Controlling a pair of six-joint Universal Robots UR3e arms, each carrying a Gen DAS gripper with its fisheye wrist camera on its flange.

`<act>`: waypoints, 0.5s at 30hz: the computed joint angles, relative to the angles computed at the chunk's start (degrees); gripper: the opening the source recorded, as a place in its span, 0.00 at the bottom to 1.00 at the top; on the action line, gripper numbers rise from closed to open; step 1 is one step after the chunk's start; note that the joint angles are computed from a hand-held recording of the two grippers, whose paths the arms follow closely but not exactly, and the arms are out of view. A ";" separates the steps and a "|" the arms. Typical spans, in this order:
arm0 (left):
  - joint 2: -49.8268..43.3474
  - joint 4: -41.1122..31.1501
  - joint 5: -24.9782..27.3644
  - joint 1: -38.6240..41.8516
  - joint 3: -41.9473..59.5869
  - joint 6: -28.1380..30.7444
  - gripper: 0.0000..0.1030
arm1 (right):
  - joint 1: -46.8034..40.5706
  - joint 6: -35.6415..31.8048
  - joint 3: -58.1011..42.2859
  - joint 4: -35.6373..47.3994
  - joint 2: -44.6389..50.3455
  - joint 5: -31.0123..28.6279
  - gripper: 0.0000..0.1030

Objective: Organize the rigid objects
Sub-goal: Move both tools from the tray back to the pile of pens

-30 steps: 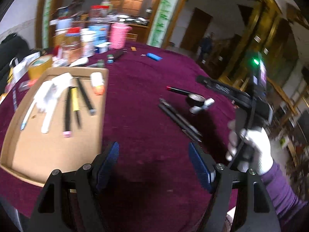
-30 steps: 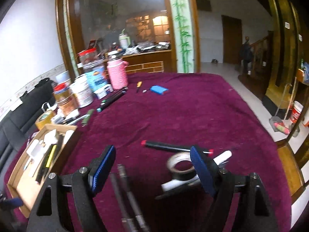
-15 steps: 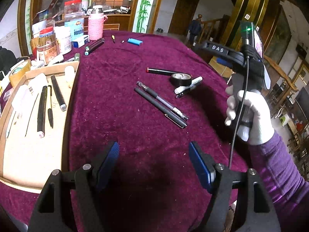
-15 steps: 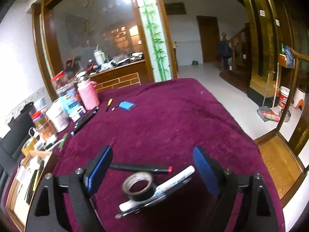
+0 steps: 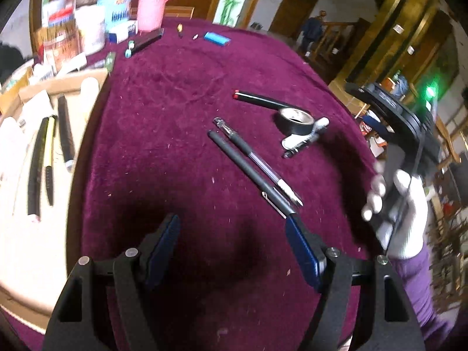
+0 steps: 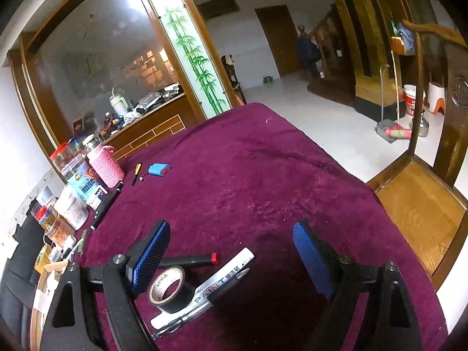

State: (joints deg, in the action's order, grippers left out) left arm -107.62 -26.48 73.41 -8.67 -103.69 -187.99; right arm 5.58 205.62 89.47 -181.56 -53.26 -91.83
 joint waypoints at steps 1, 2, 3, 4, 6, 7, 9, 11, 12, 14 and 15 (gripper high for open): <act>-1.13 -0.85 -0.62 0.10 1.51 -0.39 0.71 | -0.01 -0.08 -0.31 0.52 0.14 0.29 0.86; -2.85 -1.87 -1.17 -0.07 3.85 -0.84 0.71 | 0.02 -0.22 -0.58 1.07 0.23 0.66 0.86; -4.38 -2.42 -1.06 -0.58 5.93 -1.20 0.71 | 0.00 -0.35 -0.65 1.23 0.24 0.76 0.86; -5.95 -2.82 -0.50 -1.28 8.00 -1.51 0.71 | 0.02 -0.52 -0.76 1.38 0.29 0.78 0.86; -8.46 -3.50 0.49 -2.41 11.21 -2.11 0.71 | 0.12 -0.76 -0.87 1.69 0.35 0.82 0.86; -10.45 -3.90 0.79 -3.08 13.54 -2.57 0.71 | 0.07 -0.78 -0.98 1.98 0.42 0.95 0.86; -13.84 -6.07 2.13 -4.22 17.89 -3.14 0.71 | -0.11 -0.62 -1.04 2.37 0.50 1.40 0.86; -16.05 -7.02 3.92 -5.01 20.29 -3.18 0.71 | -0.07 -0.38 -1.24 2.71 0.59 1.44 0.86; -16.21 -5.88 4.71 -5.23 20.12 -2.74 0.71 | -0.07 -0.32 -1.23 2.73 0.58 1.46 0.86; -16.78 -6.00 8.89 -6.57 20.86 -1.63 0.71 | -0.12 -0.36 -1.20 2.77 0.60 1.67 0.86; -16.54 -5.31 8.86 -6.52 20.15 -0.84 0.71 | -0.19 -0.36 -1.26 2.85 0.62 1.92 0.86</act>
